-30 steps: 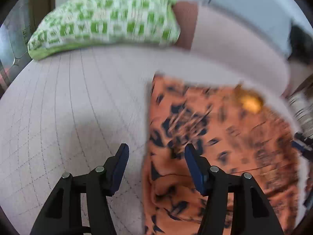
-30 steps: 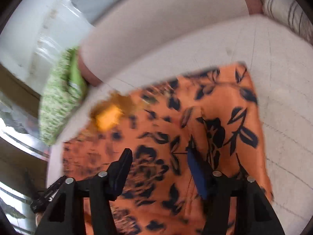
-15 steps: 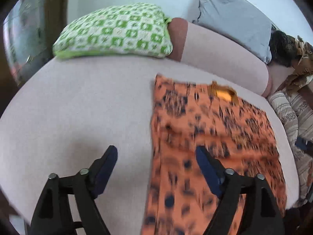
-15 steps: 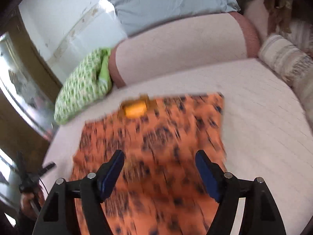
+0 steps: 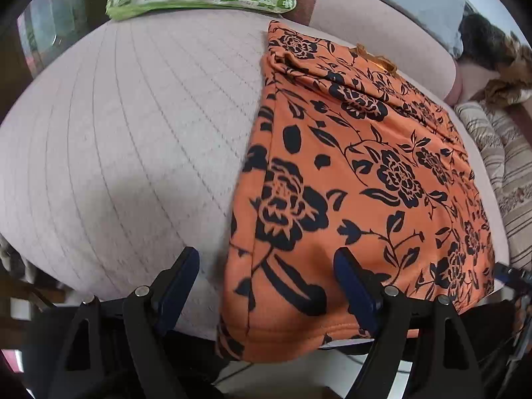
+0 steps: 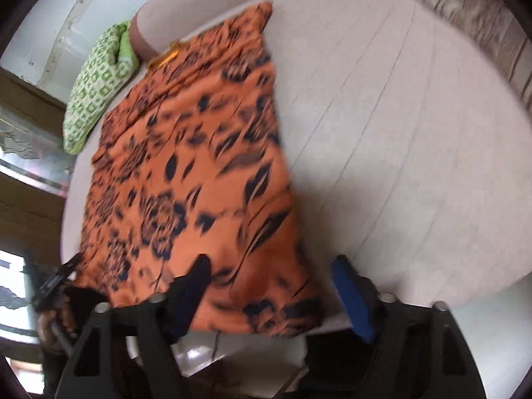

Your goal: Fold small clothes

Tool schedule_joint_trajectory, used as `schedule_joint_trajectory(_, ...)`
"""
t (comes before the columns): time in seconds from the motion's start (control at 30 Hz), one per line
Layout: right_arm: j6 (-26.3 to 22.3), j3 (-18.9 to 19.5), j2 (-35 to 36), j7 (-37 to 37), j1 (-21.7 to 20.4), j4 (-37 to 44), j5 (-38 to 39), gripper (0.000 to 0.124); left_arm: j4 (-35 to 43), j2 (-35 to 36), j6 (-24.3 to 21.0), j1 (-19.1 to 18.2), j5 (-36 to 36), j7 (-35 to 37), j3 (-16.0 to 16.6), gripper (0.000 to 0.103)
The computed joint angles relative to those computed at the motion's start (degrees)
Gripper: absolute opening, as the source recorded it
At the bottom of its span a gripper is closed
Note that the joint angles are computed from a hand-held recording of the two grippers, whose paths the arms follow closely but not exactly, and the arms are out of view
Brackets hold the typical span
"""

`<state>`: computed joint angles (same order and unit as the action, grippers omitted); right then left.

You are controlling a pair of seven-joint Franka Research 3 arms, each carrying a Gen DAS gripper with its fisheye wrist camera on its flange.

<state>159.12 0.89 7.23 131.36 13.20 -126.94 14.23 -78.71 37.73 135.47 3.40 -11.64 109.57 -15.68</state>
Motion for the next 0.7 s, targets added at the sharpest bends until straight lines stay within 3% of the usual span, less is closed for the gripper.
schedule_joint_trajectory(0.07,-0.54,-0.02,-0.81,1.41,0.57,-0.54,-1.42,0.057,-2.12,-0.87,2.28,-0.26,0.62,0.47,0.19,0.078)
schedule_joint_trajectory(0.2,-1.35,-0.39,-0.22,4.07,0.97,0.08,-4.25,0.056,-4.17,-2.10,4.29,-1.55,3.80,-0.46,1.59,0.025)
schedule_joint_trajectory(0.27,-2.84,-0.67,-0.12,5.69,1.50,0.63,-6.88,0.035,-3.48,-1.63,3.44,-1.07,3.58,-0.16,1.00,0.010)
schedule_joint_trajectory(0.4,-8.37,-1.41,-0.08,10.84,2.31,2.40,-14.62,0.010,-3.10,-2.06,2.00,-0.64,3.12,-0.19,0.50,0.005)
schedule_joint_trajectory(0.5,-5.49,-1.14,-2.24,12.99,2.24,0.55,-16.07,0.007,-7.26,-6.14,5.42,2.12,-1.67,2.77,-1.99,0.005)
schedule_joint_trajectory(0.57,-2.33,-1.38,-6.66,21.65,2.64,-2.46,-23.94,0.005,-10.97,-9.79,8.57,4.57,-6.98,5.96,-3.78,0.005)
schedule_joint_trajectory(0.63,-2.24,0.65,-10.60,29.83,0.16,-4.71,-31.99,0.004,-10.91,-9.65,8.86,3.23,-6.68,4.88,-2.08,0.006)
schedule_joint_trajectory(0.7,-3.29,0.46,-10.68,27.74,-0.42,-5.32,-28.77,0.007,-6.79,-5.80,4.84,-0.18,-1.54,0.28,1.26,0.006)
